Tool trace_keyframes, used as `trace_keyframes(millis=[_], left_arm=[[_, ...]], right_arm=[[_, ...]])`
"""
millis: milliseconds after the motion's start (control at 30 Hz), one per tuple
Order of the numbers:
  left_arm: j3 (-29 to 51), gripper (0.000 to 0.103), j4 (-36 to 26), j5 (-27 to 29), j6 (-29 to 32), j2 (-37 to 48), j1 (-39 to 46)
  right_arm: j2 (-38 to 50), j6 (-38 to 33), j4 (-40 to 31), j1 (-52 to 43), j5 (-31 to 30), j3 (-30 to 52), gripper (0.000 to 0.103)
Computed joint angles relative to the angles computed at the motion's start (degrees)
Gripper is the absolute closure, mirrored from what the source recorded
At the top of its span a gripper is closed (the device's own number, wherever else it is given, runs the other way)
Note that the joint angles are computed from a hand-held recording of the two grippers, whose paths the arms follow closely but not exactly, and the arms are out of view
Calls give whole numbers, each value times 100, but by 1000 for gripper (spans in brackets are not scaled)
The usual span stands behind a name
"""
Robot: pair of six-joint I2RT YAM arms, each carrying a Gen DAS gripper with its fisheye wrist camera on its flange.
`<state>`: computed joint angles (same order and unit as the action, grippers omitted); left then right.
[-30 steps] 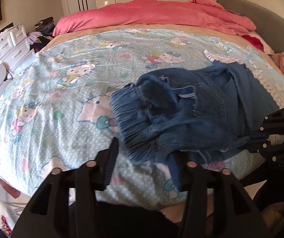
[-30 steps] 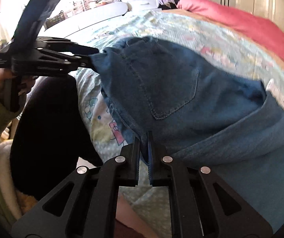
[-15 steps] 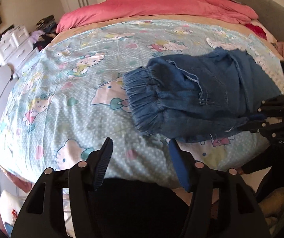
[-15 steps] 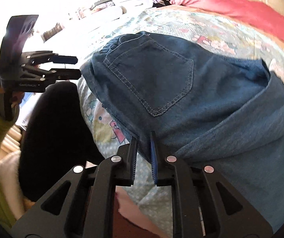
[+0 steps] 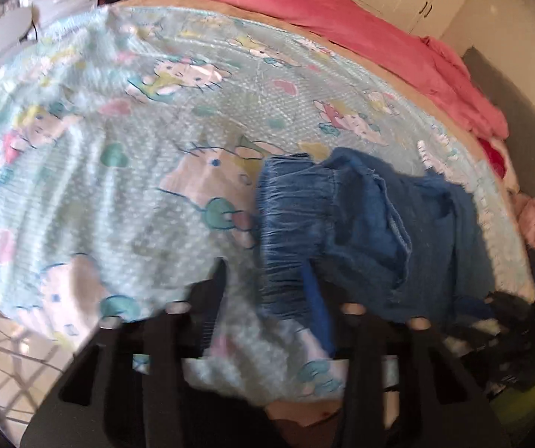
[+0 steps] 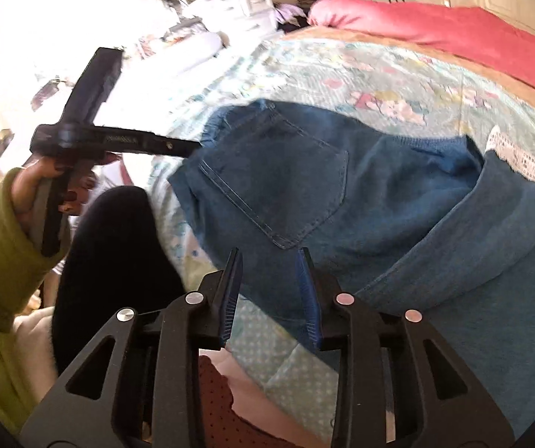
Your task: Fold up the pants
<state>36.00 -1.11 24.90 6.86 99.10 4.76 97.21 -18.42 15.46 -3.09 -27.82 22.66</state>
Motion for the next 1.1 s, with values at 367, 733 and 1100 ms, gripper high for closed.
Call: trace_keyframes(millis=[367,733,1100], left_arm=[[-99,103,562,-1608,51,-398,-773],[-839,72,556,-1274,-149,-1892,-1470],[-663,47,968,-1401,-664,-1128,-3319]], right_arm=[[550,508,427,561,515,-8,78],[-909,235,-524,-1123,-234,-48,60],[-434,226,-670,-2778,-25,639,34]])
